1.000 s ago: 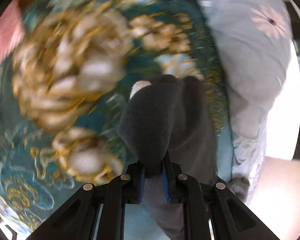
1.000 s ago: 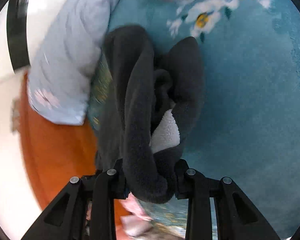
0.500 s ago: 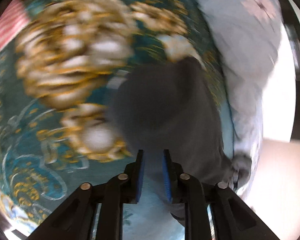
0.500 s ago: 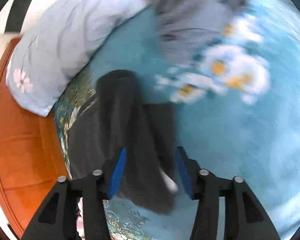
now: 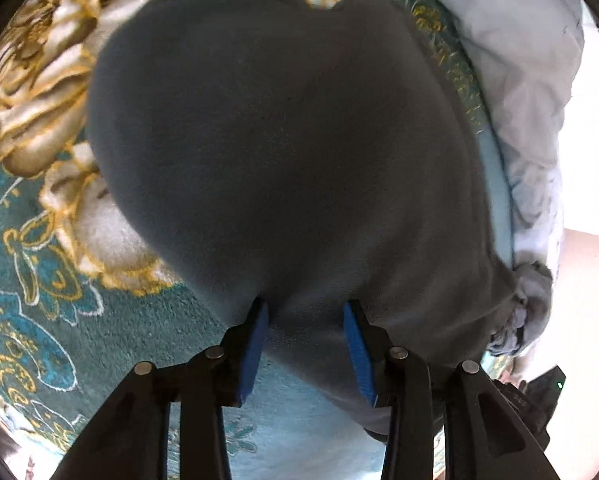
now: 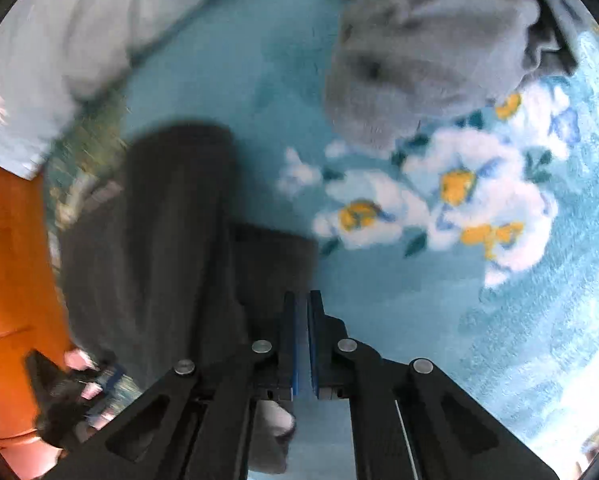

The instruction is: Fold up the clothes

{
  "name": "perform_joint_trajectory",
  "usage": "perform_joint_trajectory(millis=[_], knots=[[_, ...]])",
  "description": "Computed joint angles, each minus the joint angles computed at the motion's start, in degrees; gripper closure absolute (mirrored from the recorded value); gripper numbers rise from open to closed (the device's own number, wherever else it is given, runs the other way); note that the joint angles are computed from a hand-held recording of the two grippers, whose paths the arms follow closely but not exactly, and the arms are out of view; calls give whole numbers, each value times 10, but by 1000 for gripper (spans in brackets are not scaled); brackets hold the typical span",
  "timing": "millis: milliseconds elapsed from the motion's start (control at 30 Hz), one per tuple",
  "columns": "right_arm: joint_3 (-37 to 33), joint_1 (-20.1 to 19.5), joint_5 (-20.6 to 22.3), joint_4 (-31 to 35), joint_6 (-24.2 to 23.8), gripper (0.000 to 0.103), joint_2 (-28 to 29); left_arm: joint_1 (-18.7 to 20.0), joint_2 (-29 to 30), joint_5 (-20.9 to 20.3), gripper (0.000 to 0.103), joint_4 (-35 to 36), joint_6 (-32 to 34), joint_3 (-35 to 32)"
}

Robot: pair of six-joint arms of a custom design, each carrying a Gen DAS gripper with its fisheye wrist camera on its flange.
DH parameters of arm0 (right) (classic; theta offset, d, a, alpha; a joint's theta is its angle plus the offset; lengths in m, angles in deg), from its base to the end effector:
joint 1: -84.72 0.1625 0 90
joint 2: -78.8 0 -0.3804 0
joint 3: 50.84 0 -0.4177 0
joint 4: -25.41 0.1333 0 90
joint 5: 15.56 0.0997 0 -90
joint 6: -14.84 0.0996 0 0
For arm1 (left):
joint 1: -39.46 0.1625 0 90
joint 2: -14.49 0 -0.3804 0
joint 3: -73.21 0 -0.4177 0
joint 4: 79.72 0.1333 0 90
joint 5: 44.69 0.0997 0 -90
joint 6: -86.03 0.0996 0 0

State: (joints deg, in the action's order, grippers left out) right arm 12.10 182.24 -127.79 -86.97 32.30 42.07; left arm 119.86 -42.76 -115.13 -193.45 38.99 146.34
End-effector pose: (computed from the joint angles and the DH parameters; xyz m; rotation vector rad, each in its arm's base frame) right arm 0.1960 -0.7538 0.1069 -0.2201 -2.7397 0.0271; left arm 0.0444 -0.7369 0.2888 -0.9558 2.7144 -0.4091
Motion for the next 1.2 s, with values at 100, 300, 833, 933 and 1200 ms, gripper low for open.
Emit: perform_joint_trajectory(millis=[100, 300, 833, 933, 1200], knots=[[24, 21, 0, -60, -52, 96, -20, -13, -24, 14, 60, -27, -9, 25], [5, 63, 59, -51, -206, 85, 14, -35, -40, 30, 55, -106, 18, 51], [75, 50, 28, -31, -253, 65, -26, -81, -62, 182, 47, -113, 55, 167], [136, 51, -13, -74, -291, 53, -61, -110, -80, 212, 47, -99, 31, 217], [257, 21, -92, -113, -387, 25, -117, -166, -65, 270, 47, -87, -28, 309]])
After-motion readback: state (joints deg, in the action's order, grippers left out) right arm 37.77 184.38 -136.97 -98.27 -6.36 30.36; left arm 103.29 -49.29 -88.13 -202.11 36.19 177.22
